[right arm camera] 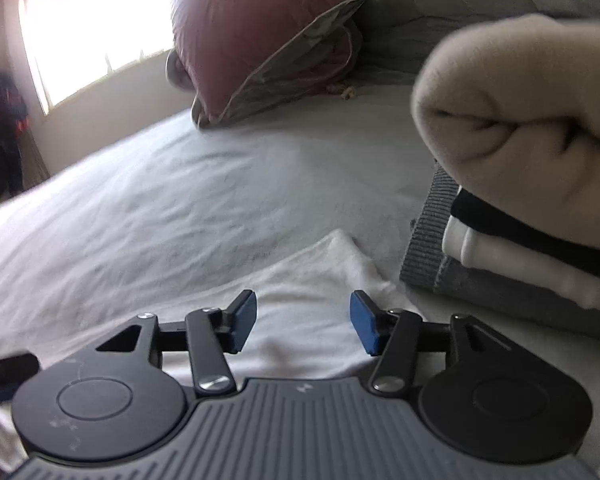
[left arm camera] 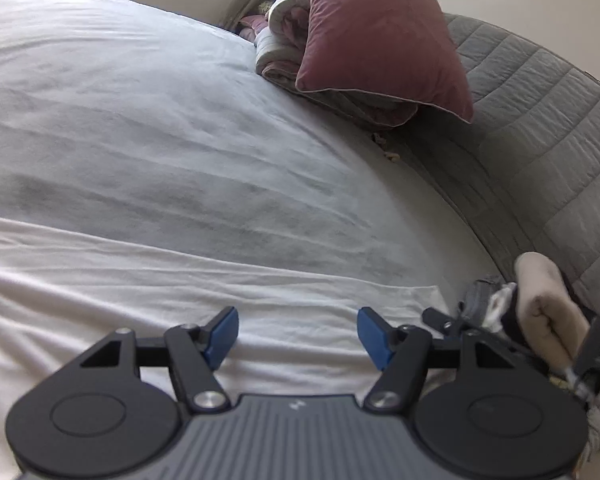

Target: Fold clothes

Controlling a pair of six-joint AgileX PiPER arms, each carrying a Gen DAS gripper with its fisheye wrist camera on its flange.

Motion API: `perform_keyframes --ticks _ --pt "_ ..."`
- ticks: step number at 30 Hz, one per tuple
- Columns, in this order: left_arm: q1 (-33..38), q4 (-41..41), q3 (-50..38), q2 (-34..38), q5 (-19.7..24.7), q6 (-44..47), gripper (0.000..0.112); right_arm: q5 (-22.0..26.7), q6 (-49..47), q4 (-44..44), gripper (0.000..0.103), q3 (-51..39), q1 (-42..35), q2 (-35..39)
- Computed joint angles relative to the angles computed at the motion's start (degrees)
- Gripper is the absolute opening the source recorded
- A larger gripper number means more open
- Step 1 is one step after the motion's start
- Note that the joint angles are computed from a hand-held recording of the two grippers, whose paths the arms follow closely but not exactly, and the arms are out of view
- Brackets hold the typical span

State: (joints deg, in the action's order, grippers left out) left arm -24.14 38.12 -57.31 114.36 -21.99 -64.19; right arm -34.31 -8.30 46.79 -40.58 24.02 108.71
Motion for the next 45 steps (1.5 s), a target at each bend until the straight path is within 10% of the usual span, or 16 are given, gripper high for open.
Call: perform_keyframes --ticks 9,14,23,28,45 --pt "8.1 7.2 20.7 -23.7 6.9 5.8 0.068 12.2 15.0 -9.6 0.056 4.7 4.3 -10.4" --pt "21.0 18.1 30.5 -30.2 0.9 2.0 0.067 13.2 22.3 -13.0 0.056 5.2 11.3 -12.3" --pt "36.7 17.4 36.4 -23.9 -11.7 11.5 0.039 13.3 31.5 -16.7 0.042 -1.2 23.4 -5.5" --pt "37.9 17.0 35.4 -21.3 -12.1 14.2 0.038 14.2 18.1 -3.7 0.042 -8.4 27.3 -0.4" --pt "39.9 11.3 38.4 -20.8 -13.6 29.2 0.038 -0.3 51.5 -25.2 0.034 -6.2 26.8 5.6"
